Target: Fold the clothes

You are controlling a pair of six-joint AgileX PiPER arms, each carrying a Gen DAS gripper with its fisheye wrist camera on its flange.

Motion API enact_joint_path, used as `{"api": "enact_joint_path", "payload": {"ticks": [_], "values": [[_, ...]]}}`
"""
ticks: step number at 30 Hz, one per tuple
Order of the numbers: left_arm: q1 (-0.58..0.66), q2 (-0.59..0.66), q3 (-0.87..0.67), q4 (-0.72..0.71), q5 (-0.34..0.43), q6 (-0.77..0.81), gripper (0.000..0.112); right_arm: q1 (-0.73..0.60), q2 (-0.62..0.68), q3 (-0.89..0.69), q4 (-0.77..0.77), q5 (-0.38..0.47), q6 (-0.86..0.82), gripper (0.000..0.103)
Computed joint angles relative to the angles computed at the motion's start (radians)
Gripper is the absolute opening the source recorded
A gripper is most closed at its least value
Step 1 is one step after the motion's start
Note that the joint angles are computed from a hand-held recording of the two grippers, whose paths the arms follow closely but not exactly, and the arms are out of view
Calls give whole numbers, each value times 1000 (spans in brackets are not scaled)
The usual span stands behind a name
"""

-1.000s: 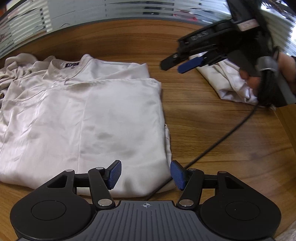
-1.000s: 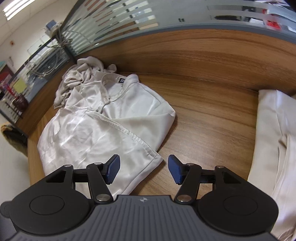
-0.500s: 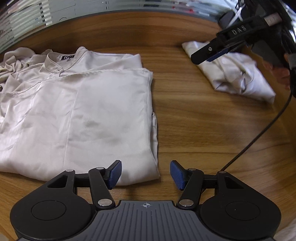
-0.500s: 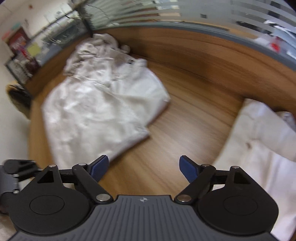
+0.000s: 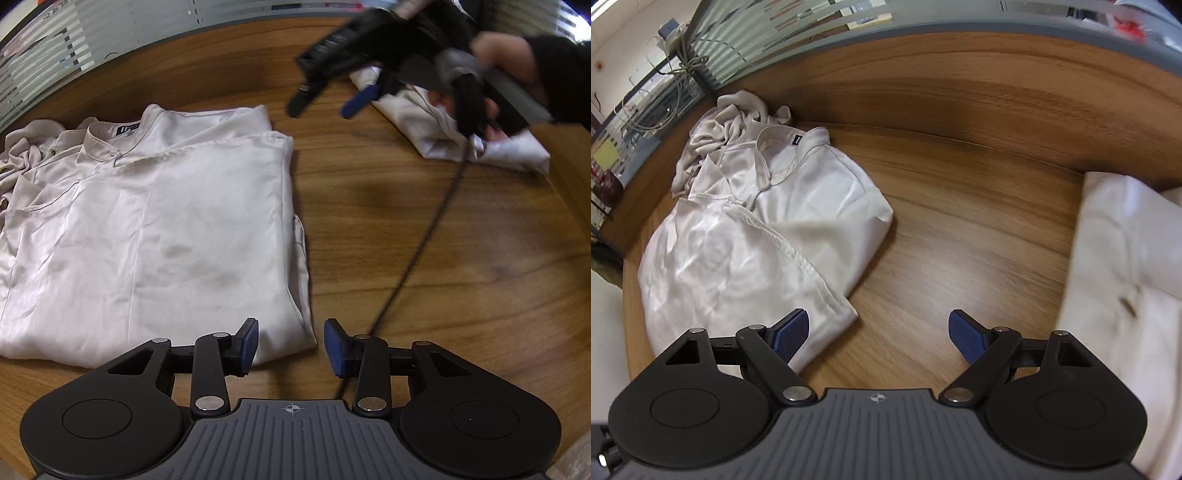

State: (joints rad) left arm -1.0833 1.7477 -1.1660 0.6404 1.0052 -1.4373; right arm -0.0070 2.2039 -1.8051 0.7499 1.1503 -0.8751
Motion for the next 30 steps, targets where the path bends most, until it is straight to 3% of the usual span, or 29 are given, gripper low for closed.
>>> {"api": "enact_joint_path", "payload": {"ticks": [2,4,7,12,16,19,23,26,30], "values": [[6,5,3,-14,-8,6,40,17,24,-27,6,7,17,87],[13,0,15,-17,-19,0,22,36,38,-38,3,2,25,87],[21,-15,31,-16,-26,-20,13,69,52,-45,-4,-11,32,85],[35,-42,52,-10,-38,-44,12,127,48,-18,2,-49,24,84],[43,-56,64,-2,-51,-50,11,187,11,46,-14,-148,-32,78],[51,-72,77,5,-62,-60,11,229,-4,62,-54,-236,-18,61],[53,-102,104,28,-76,-86,8,233,35,-11,-82,-211,115,13],[53,-135,135,56,-87,-115,7,227,50,-45,-85,-187,211,7],[61,-188,166,89,-75,-127,7,217,51,-73,-73,-158,316,6]]}}
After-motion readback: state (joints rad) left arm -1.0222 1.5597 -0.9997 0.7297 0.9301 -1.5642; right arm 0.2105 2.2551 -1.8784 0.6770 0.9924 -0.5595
